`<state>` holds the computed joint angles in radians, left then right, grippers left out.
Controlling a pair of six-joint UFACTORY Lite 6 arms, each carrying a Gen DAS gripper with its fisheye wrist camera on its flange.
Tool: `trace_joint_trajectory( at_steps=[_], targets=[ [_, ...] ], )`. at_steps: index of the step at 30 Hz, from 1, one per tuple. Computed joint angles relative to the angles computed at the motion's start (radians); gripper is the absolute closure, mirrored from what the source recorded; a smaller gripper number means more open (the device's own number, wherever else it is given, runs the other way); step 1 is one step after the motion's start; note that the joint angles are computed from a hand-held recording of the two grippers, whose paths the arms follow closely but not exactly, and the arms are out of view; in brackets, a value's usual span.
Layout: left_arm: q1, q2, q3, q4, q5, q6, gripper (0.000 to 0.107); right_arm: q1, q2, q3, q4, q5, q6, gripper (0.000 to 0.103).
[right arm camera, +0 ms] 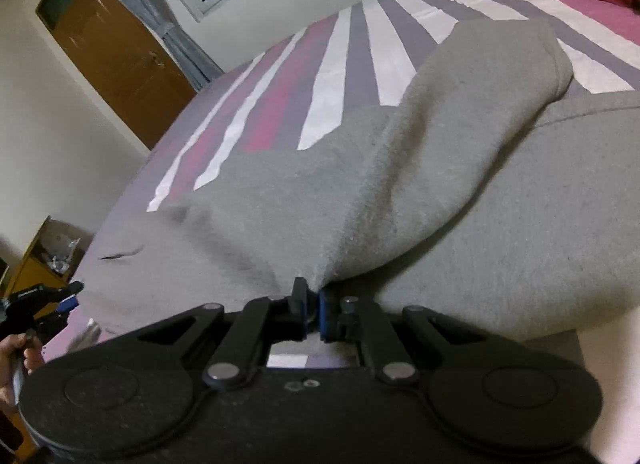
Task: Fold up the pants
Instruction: 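Lift the cuffs with both grippers and fold them over toward the waistband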
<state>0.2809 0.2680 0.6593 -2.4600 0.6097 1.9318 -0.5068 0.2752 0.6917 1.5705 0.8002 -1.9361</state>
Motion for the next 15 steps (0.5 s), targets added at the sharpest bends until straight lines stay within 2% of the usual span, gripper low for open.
trace_joint_trajectory(
  at_steps=[2,4,5,6,8,10,12,13,14,15],
  targets=[
    [0.007,-0.009,-0.019,-0.019,0.033,-0.004,0.085,0.055,0.069,0.056,0.037,-0.040,0.038,0.098],
    [0.031,-0.040,-0.055,-0.025,0.109,-0.003,0.085,0.042,0.079,0.098,-0.015,-0.015,0.134,0.098],
    [0.037,-0.056,-0.061,-0.023,0.115,-0.011,0.085,0.022,0.051,0.082,-0.016,0.019,0.130,0.098],
    [0.040,-0.066,-0.057,-0.014,0.090,-0.009,0.085,0.003,0.023,0.063,-0.017,0.049,0.118,0.098],
    [0.017,-0.042,-0.013,0.015,-0.019,0.003,0.085,-0.019,-0.012,0.043,-0.036,0.071,0.113,0.098],
    [0.002,-0.023,-0.004,0.026,-0.046,-0.009,0.084,0.017,0.030,0.056,-0.014,-0.011,0.085,0.093],
    [-0.015,-0.101,-0.062,-0.030,-0.060,-0.005,0.084,0.034,0.101,0.108,-0.057,-0.050,0.144,0.092],
    [-0.032,-0.148,-0.087,-0.051,-0.077,0.003,0.084,0.016,0.084,0.107,-0.081,-0.031,0.179,0.085],
    [-0.061,-0.212,-0.124,-0.096,-0.097,0.031,0.084,0.007,0.053,0.099,-0.063,-0.031,0.179,0.069],
    [-0.084,-0.250,-0.142,-0.128,-0.117,0.048,0.082,-0.017,0.001,0.065,-0.013,-0.026,0.138,0.059]
  ],
)
